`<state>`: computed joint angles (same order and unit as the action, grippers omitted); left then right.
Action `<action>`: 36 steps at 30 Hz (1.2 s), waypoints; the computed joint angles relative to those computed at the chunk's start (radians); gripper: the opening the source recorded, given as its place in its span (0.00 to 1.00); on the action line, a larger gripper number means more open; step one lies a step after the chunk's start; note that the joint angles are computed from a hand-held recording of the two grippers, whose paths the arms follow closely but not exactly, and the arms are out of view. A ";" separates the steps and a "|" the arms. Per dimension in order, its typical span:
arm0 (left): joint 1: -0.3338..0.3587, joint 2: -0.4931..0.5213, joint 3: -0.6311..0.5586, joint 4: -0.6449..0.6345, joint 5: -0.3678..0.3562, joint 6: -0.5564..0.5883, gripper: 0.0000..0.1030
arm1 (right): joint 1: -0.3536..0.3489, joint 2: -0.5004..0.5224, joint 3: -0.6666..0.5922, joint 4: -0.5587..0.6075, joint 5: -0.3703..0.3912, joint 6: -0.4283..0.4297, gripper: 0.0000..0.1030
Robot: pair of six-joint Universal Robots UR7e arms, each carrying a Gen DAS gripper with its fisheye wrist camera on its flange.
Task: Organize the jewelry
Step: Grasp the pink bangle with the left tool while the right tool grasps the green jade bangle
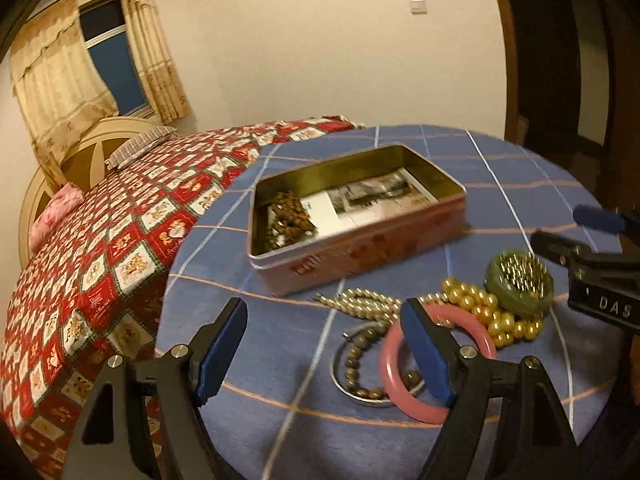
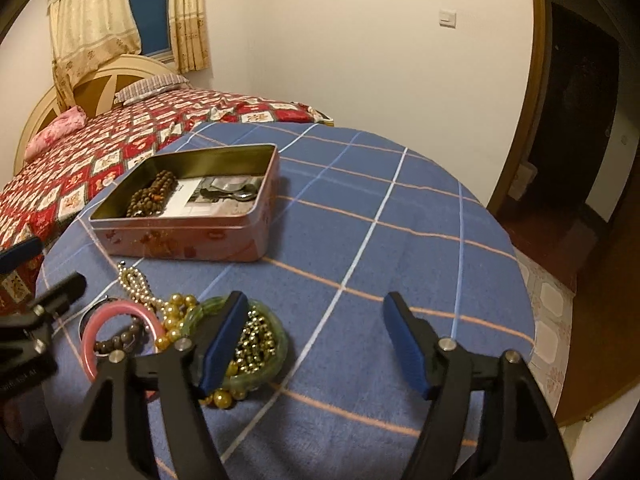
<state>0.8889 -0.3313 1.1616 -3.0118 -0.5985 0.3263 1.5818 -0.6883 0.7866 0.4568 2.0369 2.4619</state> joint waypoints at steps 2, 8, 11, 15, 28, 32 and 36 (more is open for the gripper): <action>0.001 0.000 0.005 0.022 -0.007 -0.010 0.77 | -0.002 0.001 0.003 -0.002 -0.002 0.001 0.71; 0.019 -0.002 -0.003 0.126 -0.051 -0.069 0.49 | -0.011 0.001 0.006 -0.007 0.004 0.024 0.71; 0.029 -0.009 -0.007 0.192 -0.087 -0.106 0.25 | -0.013 -0.001 0.011 -0.010 0.002 0.028 0.71; 0.029 -0.017 0.004 0.173 -0.120 -0.097 0.11 | -0.012 0.000 0.013 -0.010 0.004 0.019 0.71; 0.027 -0.043 0.020 0.022 -0.100 -0.056 0.10 | -0.027 0.016 -0.036 0.078 -0.012 0.033 0.58; 0.028 -0.050 0.024 0.016 -0.108 -0.059 0.10 | -0.024 0.052 -0.081 0.144 -0.009 -0.001 0.52; 0.031 -0.055 0.030 0.021 -0.112 -0.071 0.10 | -0.024 0.058 -0.089 0.160 -0.018 -0.010 0.45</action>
<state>0.9200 -0.3867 1.1912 -2.9908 -0.7103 0.2550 1.5577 -0.6305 0.6974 0.6173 2.0186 2.4519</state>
